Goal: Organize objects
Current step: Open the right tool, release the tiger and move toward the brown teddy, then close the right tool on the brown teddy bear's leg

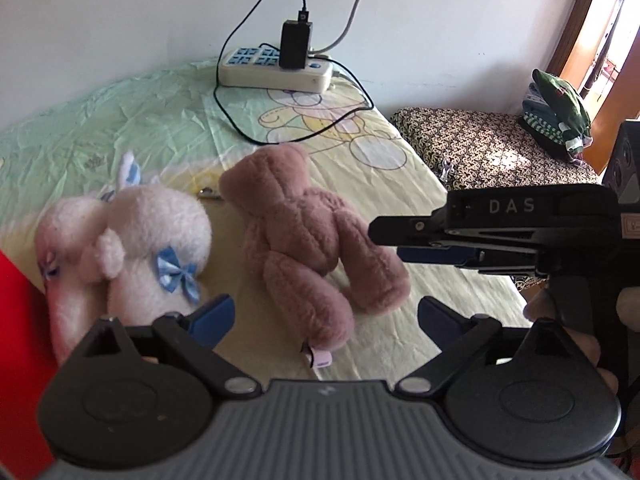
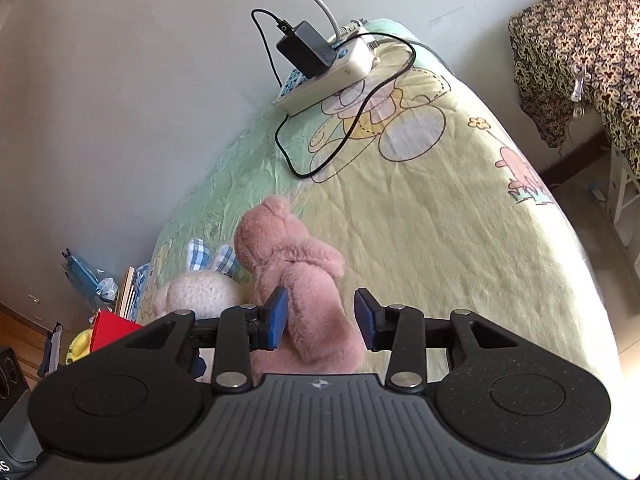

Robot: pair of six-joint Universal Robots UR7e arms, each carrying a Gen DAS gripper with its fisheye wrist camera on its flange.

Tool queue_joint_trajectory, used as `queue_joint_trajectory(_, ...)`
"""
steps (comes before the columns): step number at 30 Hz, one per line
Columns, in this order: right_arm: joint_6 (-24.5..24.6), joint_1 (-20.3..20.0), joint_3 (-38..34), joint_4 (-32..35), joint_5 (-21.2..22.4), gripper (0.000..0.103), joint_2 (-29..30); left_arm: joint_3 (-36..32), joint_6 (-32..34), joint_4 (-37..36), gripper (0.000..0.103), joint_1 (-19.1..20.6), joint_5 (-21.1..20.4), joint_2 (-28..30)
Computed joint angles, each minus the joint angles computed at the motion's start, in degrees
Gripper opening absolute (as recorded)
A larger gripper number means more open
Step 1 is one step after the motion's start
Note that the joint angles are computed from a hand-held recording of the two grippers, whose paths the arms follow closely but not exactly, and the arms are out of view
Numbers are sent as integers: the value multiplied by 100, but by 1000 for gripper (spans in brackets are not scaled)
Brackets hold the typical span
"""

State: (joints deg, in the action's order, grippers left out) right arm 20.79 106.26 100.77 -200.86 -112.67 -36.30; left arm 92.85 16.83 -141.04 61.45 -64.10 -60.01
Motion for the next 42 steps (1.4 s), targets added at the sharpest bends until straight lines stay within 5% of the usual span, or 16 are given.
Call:
queue_joint_trajectory(3,266,-148,-28,71,480,41,27,-202,112,122,97,89,-151,165)
queue_joint_trajectory(11,391,-270,-171,215,833,32,135,-694,3,765,86,292,-444,496)
queue_joint_trajectory(24,-821,321,203,556,-71,29,-345,-187,-316,1200,87,141,-1165,89)
queue_joint_trajectory(31,-1249,638,405,851,-343,29,-474,548,-62,1132,87,-14,-1045,-377)
queue_joint_trajectory(42,-1666,732,153,1444,675,29,-216,1121,-333,1274,93,148,-834,-1210)
